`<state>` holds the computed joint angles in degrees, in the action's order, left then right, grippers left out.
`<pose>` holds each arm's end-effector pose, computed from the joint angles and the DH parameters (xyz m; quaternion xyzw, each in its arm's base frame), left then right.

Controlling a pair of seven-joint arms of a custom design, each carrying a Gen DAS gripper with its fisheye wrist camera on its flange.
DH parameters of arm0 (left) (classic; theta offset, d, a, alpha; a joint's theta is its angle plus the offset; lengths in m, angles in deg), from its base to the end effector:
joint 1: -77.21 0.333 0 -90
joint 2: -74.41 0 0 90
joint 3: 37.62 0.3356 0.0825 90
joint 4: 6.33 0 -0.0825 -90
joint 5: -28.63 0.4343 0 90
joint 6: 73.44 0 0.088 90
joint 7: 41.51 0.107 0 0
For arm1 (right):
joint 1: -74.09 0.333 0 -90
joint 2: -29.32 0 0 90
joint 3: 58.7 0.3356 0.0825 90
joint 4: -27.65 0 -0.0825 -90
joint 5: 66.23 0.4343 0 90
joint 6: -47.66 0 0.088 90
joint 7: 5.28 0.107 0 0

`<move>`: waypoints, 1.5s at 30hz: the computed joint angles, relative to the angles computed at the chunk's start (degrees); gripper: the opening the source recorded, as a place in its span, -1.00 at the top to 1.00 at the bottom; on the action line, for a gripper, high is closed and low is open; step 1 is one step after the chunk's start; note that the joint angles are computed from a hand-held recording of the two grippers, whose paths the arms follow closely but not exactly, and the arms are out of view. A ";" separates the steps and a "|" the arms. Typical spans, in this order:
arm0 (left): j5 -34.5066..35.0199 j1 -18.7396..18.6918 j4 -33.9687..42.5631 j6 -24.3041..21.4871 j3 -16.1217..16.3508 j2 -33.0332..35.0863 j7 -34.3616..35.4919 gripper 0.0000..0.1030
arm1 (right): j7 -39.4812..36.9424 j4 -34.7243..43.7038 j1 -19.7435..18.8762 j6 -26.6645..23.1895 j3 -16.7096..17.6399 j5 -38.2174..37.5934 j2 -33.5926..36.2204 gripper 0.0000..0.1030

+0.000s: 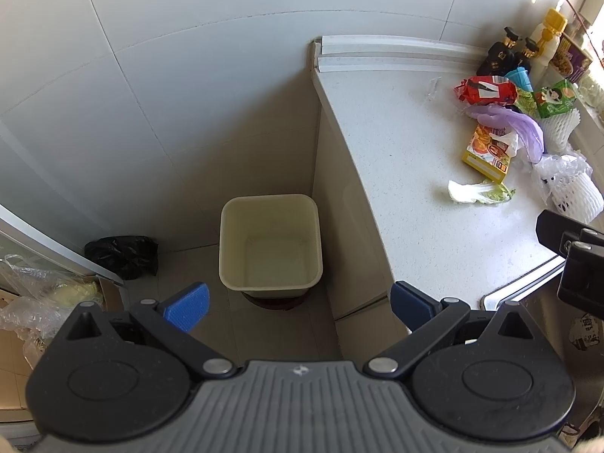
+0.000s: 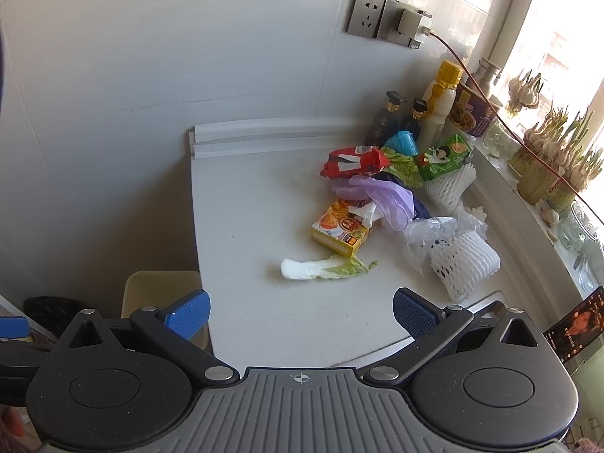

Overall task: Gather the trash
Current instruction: 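Move both tools from the trash bin up toward the cluttered countertop, then grasp the red chip bag with the left tool while the right tool grasps the clear plastic bag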

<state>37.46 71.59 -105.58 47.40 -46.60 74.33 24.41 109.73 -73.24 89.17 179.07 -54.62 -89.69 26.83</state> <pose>0.6263 -0.1558 0.6145 -0.7303 0.6530 -0.1376 0.1465 0.6089 0.2033 0.6500 -0.6927 0.6390 -0.2794 0.1837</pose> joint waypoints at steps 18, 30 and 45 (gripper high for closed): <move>1.66 -0.61 0.43 1.31 -0.22 0.59 -3.82 -0.99 | -2.90 -1.51 -0.84 2.83 -0.63 2.89 -0.73 -1.00; 2.96 -1.58 1.40 2.50 -0.46 1.71 -4.29 -0.99 | -5.38 -2.40 -2.14 3.96 -1.40 6.03 -0.81 -1.00; -7.64 -2.33 9.09 12.36 -0.42 11.25 12.40 -0.98 | -2.46 -1.81 -5.06 11.19 -3.38 3.48 2.63 -1.00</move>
<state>29.81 69.26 -96.49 59.77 -47.02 85.58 36.81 107.27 -75.05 84.11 190.26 -58.00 -86.22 29.46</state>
